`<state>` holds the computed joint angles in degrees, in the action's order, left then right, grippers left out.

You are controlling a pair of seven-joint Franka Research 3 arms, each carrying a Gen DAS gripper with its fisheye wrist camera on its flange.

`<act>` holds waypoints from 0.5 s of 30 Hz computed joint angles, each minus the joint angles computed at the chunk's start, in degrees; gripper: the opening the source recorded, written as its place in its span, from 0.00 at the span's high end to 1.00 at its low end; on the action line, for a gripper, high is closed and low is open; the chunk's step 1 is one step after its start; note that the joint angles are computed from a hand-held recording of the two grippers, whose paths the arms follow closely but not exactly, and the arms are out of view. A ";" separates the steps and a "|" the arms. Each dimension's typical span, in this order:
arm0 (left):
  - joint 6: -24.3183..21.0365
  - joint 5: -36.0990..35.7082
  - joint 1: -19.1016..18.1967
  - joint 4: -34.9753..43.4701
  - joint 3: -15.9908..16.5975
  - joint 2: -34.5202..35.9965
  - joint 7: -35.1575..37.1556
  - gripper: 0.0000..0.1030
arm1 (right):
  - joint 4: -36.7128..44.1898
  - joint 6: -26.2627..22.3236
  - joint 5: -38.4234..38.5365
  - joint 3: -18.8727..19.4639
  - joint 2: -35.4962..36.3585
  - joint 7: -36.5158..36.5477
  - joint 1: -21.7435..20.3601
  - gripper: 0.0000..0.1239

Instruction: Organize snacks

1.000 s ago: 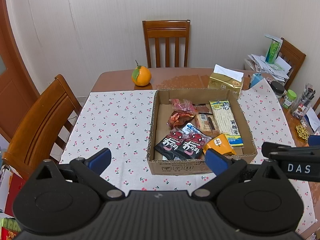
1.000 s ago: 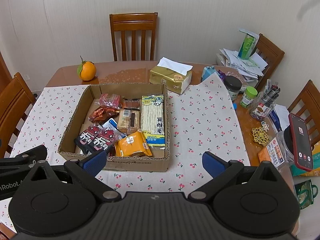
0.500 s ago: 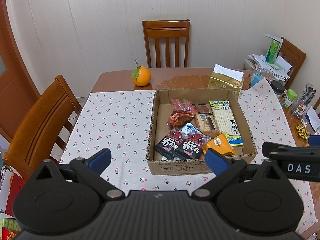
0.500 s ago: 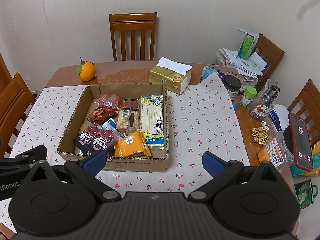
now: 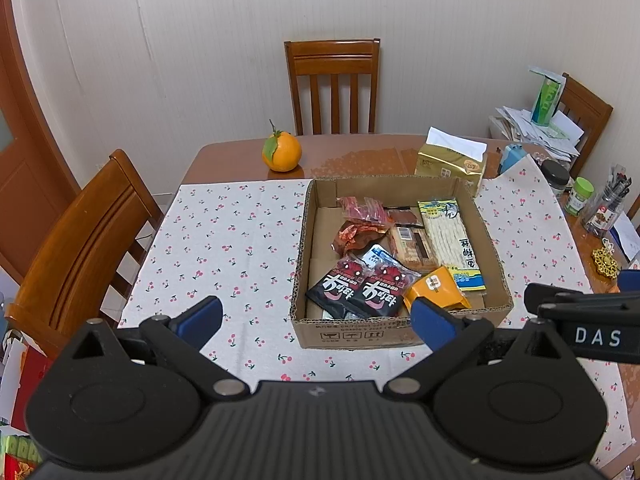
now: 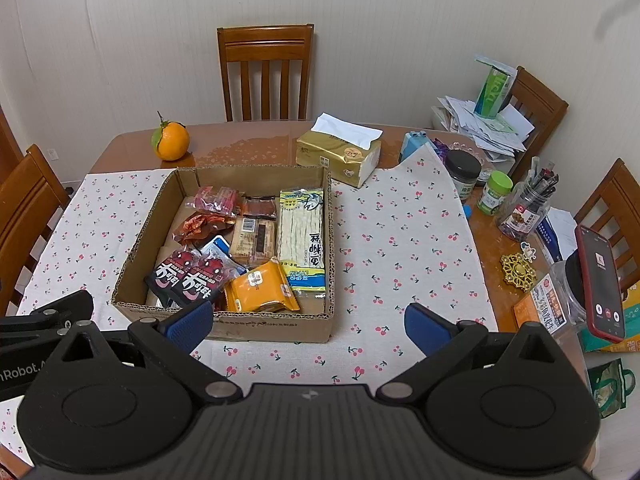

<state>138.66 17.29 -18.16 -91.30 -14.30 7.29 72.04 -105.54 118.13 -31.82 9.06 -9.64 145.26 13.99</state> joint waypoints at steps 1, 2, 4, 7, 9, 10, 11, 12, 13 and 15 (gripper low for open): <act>-0.05 -0.05 -0.01 0.03 0.00 0.02 -0.05 0.03 | -0.04 0.03 -0.03 0.00 -0.03 0.00 0.01 0.17; -0.14 -0.07 -0.02 0.09 -0.01 0.03 -0.07 0.03 | -0.06 0.07 -0.08 0.00 -0.03 0.00 0.00 0.17; -0.26 -0.01 -0.04 0.24 0.00 0.10 -0.03 0.03 | -0.19 0.02 0.01 -0.05 -0.17 -0.10 -0.03 0.17; -0.19 -0.01 -0.05 0.16 0.01 0.04 -0.15 0.03 | -0.20 -0.02 0.08 -0.03 -0.22 -0.14 -0.08 0.17; -0.28 -0.06 -0.06 0.23 0.00 0.04 -0.18 0.03 | -0.19 0.05 -0.03 0.02 -0.16 -0.07 -0.09 0.17; -0.31 0.00 -0.09 0.22 0.00 0.04 -0.27 0.03 | -0.21 0.04 -0.07 0.02 -0.17 -0.09 -0.09 0.17; -0.36 0.03 -0.09 0.26 0.00 0.05 -0.21 0.03 | -0.13 -0.02 -0.19 0.07 -0.09 -0.09 -0.09 0.17; -0.46 0.15 -0.13 0.31 0.00 0.08 -0.31 0.03 | -0.13 -0.08 -0.26 0.06 -0.08 -0.15 -0.08 0.17; -0.43 0.27 -0.16 0.26 0.01 0.05 -0.39 0.03 | -0.13 -0.13 -0.23 0.04 -0.10 -0.26 -0.07 0.17; -0.51 0.14 -0.15 0.29 -0.01 0.08 -0.46 0.03 | -0.16 -0.04 -0.21 0.01 -0.11 -0.24 -0.07 0.17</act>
